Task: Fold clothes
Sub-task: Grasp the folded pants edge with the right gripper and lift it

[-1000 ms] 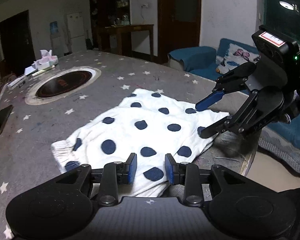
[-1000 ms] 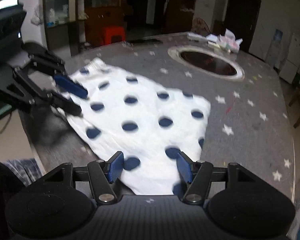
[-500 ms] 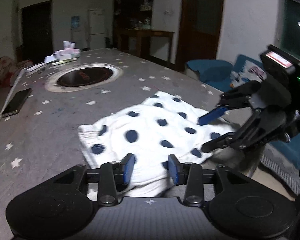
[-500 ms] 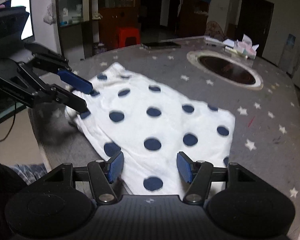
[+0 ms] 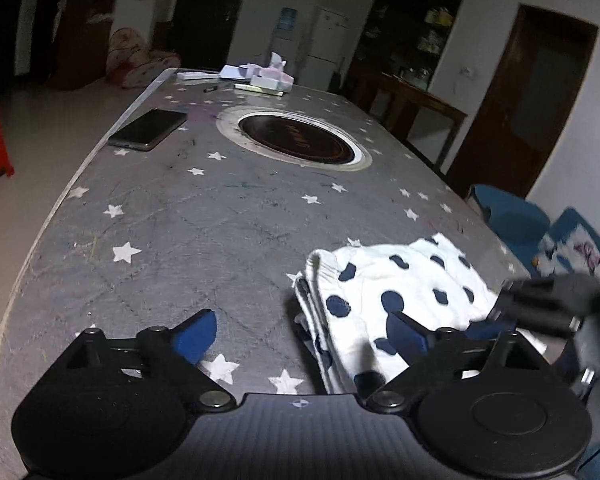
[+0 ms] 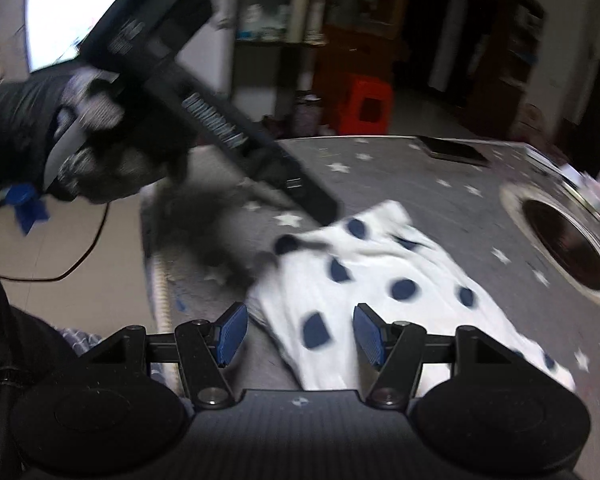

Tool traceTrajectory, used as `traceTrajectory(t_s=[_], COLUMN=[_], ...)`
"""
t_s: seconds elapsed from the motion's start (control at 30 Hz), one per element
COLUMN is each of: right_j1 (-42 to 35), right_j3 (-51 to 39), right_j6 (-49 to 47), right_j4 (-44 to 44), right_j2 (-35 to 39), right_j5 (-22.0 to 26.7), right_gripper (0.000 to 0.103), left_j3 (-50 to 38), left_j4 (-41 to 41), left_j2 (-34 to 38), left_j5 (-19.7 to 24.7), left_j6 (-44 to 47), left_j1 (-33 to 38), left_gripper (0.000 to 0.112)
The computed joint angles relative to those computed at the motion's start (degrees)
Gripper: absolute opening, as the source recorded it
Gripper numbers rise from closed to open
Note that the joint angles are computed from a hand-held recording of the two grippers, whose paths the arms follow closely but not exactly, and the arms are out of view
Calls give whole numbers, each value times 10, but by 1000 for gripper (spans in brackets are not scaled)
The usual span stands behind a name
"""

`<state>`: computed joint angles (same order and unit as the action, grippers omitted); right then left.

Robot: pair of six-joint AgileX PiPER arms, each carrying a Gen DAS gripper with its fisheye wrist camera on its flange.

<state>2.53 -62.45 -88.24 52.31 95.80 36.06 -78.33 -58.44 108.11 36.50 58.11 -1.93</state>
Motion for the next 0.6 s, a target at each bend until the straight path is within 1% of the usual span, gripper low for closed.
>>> traceTrajectory(t_s=[0.07,0.23,0.27,0.3,0.33,0.37,0.4,0.43,0.6], right_j1=[23,70,74,77,77,76,71,65,50], right_j3=[1,19,25,29,31,33,33,32,41], right_j6=[6,15,6,0,-3,-6,-14,-21,-75], right_j4=[-26,-82,-75,-67,-58,-48,-30,-13,78], right_j2=[4,9,9,8,7,7,7,6,0], right_j5=[-25,-107,-120,-127,-132,-136,-132,-127,-122], right_gripper=[60,59,59,53,48,46,40,37,31], left_j3=[-8,-38,-46,-54,-63,-68,-71,-74,-80], left_j4=[1,16,16,14,11,7,3,-3,-34], left_j2=[7,32,40,46,53,58,60,63,74], left_j5=[10,41,53,64,77,85,92,99,128], left_j6=[-18,-76,-93,-107,-121,-133,-142,-150,-191], left_j1=[1,-2,-1,0,1,2,3,3,9], left_gripper=[103,103,103,103,103,103,103,103,103])
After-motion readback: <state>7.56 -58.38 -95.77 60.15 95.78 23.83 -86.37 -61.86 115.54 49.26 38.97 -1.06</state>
